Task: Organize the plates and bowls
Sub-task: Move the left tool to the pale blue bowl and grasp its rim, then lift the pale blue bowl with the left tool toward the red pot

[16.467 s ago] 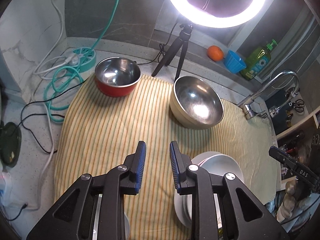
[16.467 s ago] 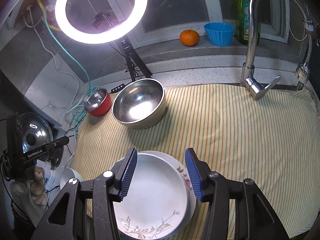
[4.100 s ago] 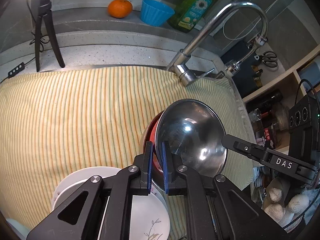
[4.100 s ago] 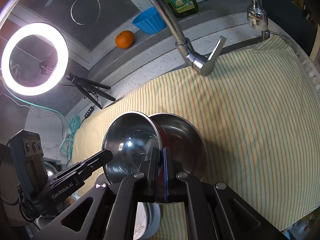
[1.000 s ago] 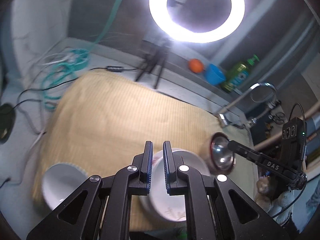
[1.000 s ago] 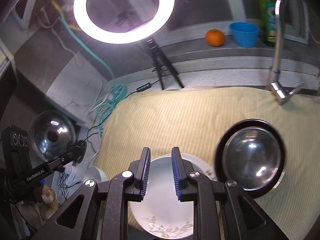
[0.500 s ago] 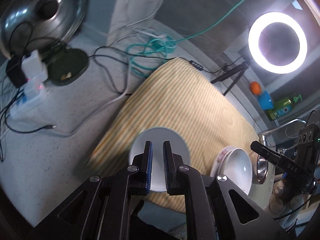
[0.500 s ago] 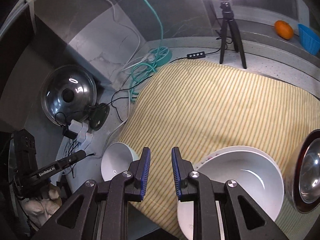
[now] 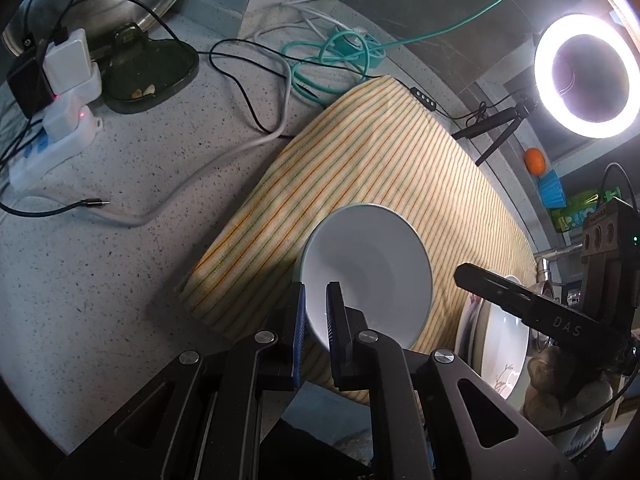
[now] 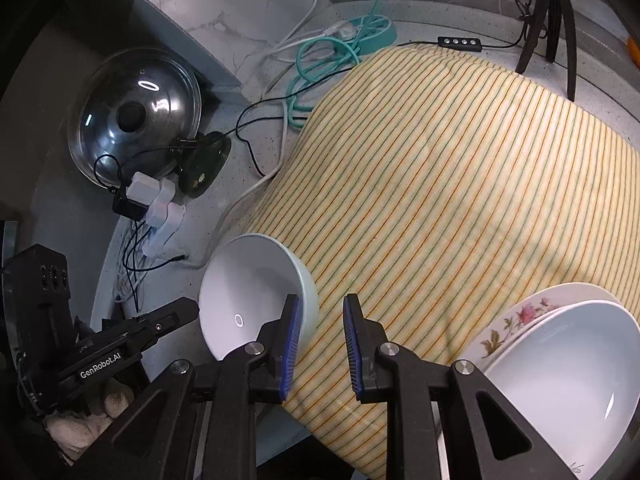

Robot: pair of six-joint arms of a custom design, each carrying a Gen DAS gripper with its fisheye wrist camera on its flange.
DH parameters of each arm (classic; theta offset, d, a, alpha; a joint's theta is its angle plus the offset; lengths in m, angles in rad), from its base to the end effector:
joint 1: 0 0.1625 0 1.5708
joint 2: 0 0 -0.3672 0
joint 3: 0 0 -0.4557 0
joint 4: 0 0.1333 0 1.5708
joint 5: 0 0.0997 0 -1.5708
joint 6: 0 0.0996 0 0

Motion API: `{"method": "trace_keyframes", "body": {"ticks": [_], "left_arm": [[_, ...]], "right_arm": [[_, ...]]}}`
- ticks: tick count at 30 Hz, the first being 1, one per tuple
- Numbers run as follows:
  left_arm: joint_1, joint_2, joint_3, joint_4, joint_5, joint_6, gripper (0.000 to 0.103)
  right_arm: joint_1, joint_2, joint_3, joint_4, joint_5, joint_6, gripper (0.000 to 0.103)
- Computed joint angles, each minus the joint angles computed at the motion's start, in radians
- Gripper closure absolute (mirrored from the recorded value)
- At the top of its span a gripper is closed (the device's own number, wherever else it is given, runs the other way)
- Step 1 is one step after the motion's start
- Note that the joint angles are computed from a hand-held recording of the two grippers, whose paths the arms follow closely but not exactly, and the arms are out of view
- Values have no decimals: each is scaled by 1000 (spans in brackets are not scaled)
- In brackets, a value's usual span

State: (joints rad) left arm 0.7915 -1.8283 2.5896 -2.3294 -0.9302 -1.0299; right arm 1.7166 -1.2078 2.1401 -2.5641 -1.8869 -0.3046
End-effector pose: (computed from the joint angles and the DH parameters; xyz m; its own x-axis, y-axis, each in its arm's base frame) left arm -0.0989 -0.3745 0.1231 -0.8956 -0.3191 -0.3101 -0.1261 0.8503 -0.5110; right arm 0.1750 -0.4870 0.0514 -0.8562 -0.4100 0.3143 -0.4212 0.9063 0.0349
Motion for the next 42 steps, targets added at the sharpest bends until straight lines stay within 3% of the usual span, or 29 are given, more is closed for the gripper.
{"method": "trace_keyframes", "body": {"ticks": [23, 30, 42], "left_arm": [[40, 24, -3, -44, -17, 46, 94], [53, 16, 2, -50, -31, 53, 94], [61, 38, -7, -85, -45, 69, 97]], "right_arm": [[-4, 83, -42, 38, -15, 18, 84], [-6, 94, -47, 52, -12, 26, 93], [1, 97, -46, 44, -26, 22, 94]]}}
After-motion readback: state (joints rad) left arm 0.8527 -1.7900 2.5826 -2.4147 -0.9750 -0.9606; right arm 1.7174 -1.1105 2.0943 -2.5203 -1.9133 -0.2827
